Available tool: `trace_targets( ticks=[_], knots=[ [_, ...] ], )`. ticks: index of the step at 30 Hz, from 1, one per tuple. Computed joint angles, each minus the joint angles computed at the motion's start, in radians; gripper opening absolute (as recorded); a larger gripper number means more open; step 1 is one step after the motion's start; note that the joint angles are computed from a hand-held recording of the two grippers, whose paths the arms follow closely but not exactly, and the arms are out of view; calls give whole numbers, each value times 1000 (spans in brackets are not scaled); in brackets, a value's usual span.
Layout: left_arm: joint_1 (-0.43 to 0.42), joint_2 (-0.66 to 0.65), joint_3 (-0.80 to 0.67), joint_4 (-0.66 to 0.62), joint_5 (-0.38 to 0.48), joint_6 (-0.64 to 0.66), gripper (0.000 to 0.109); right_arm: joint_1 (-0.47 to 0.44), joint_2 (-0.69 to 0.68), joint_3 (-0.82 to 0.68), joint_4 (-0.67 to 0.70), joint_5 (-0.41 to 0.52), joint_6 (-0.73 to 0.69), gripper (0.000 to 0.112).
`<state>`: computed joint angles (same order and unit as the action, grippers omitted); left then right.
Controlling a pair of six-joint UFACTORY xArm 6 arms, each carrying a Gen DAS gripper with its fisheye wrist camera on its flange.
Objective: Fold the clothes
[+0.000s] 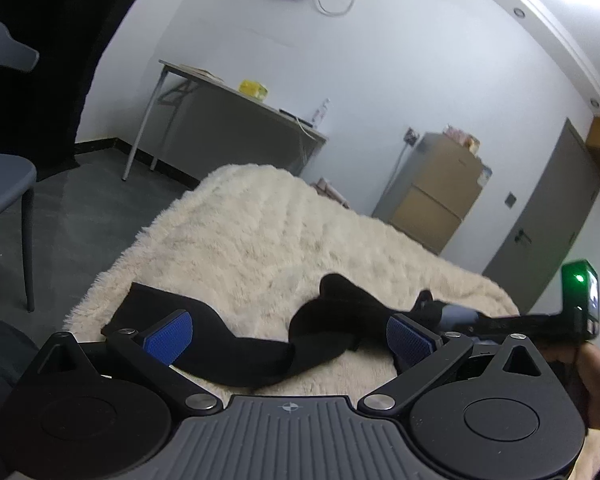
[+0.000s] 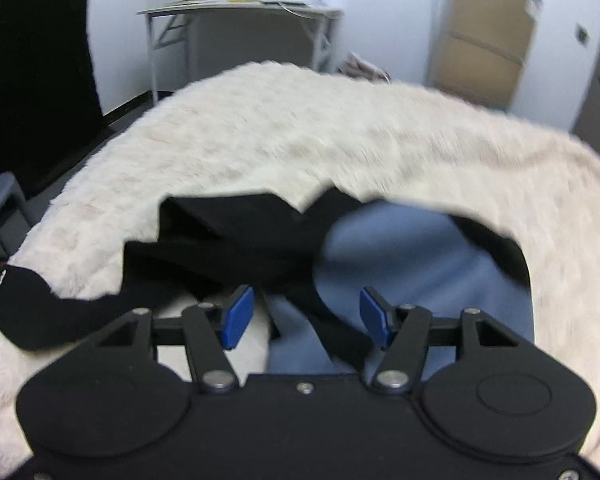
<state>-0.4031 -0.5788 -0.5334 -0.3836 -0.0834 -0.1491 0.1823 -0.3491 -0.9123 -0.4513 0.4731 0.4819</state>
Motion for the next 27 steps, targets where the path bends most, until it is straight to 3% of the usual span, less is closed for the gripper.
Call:
trace_targets(
  ticks=[2,7,10,11,12,14,20,23,27],
  knots=[
    [-3,6,-4,9,5,-5,103,5,-23,56,-36,-1,51,59],
    [16,10,-3,121,17,-95,103,85,-44,170,-284,82,270,59],
    [14,12,-8,98,24,-75,103,106,-57,238,-408,70,360,54],
    [13,13,-9,88,26,-69,103,98,-62,251,-440,67,369,37],
    [12,14,-10,79,27,-62,103,85,-70,257,-431,54,357,11],
    [12,16,-11,81,28,-65,103,45,-100,259,-393,25,334,7],
    [24,17,-11,175,32,-138,103,-57,-190,87,-624,42,292,6],
    [41,10,-5,280,32,-226,103,-103,-174,-26,-715,18,315,6],
    [66,-8,7,419,27,-349,103,-163,-141,-186,-939,-10,398,6]
  ],
)
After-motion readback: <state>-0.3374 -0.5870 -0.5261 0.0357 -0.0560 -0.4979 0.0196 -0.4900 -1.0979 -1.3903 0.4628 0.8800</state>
